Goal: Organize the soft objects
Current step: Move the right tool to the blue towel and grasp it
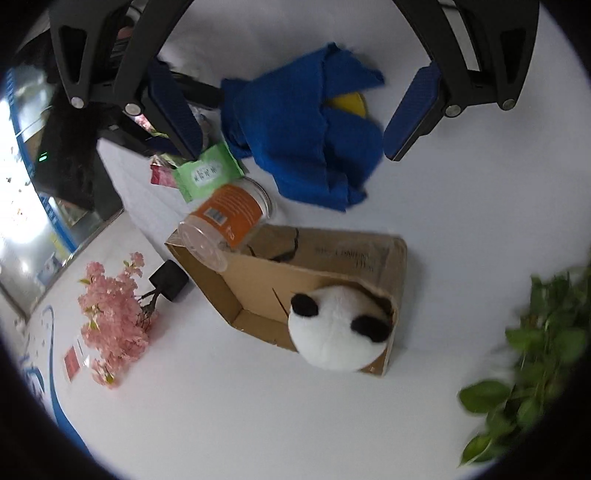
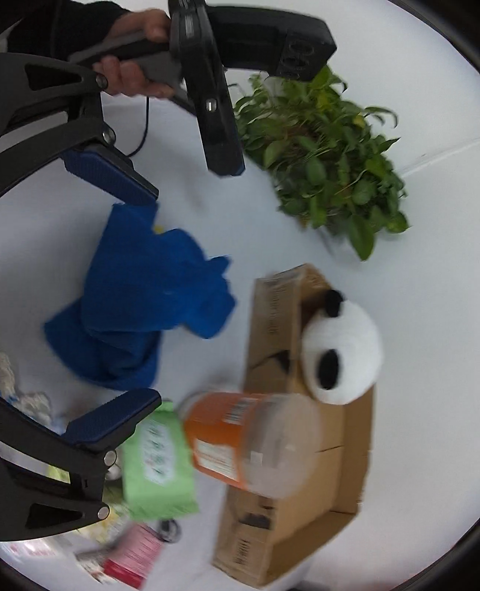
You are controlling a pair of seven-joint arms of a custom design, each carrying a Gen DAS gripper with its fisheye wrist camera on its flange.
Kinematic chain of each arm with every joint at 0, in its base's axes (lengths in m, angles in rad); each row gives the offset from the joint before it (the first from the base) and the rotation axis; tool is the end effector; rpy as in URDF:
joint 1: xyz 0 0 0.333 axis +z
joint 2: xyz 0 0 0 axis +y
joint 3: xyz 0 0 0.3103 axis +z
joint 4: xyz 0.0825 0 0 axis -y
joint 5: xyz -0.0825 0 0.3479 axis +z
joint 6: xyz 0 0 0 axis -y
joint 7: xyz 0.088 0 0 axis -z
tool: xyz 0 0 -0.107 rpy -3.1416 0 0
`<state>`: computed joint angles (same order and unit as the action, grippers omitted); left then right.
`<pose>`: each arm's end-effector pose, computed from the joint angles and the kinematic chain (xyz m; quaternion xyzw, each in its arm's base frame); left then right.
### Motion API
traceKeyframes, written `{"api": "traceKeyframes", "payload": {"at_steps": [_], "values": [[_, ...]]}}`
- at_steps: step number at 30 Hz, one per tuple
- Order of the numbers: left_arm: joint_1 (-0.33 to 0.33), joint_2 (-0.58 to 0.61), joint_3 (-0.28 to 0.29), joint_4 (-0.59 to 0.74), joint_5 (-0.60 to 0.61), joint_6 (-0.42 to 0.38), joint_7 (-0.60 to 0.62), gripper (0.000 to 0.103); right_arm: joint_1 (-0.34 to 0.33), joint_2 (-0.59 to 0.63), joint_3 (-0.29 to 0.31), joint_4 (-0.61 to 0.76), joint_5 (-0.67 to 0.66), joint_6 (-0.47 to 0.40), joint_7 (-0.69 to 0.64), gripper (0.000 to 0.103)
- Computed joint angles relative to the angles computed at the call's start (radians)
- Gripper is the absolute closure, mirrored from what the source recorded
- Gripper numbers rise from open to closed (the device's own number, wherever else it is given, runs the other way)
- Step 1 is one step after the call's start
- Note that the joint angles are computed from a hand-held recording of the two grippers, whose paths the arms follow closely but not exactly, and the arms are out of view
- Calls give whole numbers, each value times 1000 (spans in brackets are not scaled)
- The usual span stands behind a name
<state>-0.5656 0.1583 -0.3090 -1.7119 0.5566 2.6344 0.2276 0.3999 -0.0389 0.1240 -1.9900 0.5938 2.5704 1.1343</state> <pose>0.3997 -0.4762 0.5876 -0.6786 0.6071 -0.4080 0.0670 0.4862 0.2716 0.5550 -0.8135 0.4509 -0.0323 0.3660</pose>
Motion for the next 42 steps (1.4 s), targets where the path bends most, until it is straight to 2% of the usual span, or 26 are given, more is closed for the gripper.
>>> {"api": "traceKeyframes", "payload": {"at_steps": [2,4,6,7,9,11,15,20,24,27,29,33,37,38,40,41,42], "values": [[-14,-18,10,-25,46,10,-89,5,2,13,2,0,9,-30,27,23],[-23,-26,8,-26,89,-4,-140,5,3,25,4,-14,16,-24,29,31],[-31,-34,0,-20,116,-38,-167,5,4,45,7,-12,-13,-41,65,54],[-34,-39,-3,-16,131,-56,-179,5,7,58,10,-4,-28,-44,85,60],[-38,-59,-7,-29,175,-68,-227,5,6,63,14,-49,45,26,38,82],[-33,-76,-14,-42,199,-73,-262,5,-4,45,7,-62,113,24,1,98],[-24,-92,-30,-38,207,-110,-299,5,-5,-15,-1,-88,176,100,-81,101],[-24,-120,-48,-38,290,-110,-394,5,14,-153,-47,-106,330,117,-235,101],[-22,-136,-61,-36,344,-84,-446,5,40,-262,-89,-113,420,48,-327,101],[-15,-151,-68,-47,360,-47,-479,5,67,-330,-146,-109,525,-74,-398,102],[-14,-158,-75,-48,370,-44,-491,5,75,-374,-157,-116,582,-102,-453,102],[-12,-170,-85,-60,378,-28,-524,5,64,-414,-133,-101,574,-100,-442,102],[-12,-170,-96,-77,344,-24,-510,5,38,-418,-125,-114,473,-139,-359,101],[-14,-164,-96,-80,324,-9,-491,5,29,-419,-128,-126,443,-160,-342,98],[-19,-134,-97,-82,262,39,-425,5,10,-418,-130,-158,370,-201,-335,73],[-22,-111,-96,-81,221,71,-380,5,-4,-423,-121,-188,331,-202,-328,42],[-25,-84,-96,-79,163,108,-321,5,-14,-429,-115,-220,298,-210,-316,21]]}}
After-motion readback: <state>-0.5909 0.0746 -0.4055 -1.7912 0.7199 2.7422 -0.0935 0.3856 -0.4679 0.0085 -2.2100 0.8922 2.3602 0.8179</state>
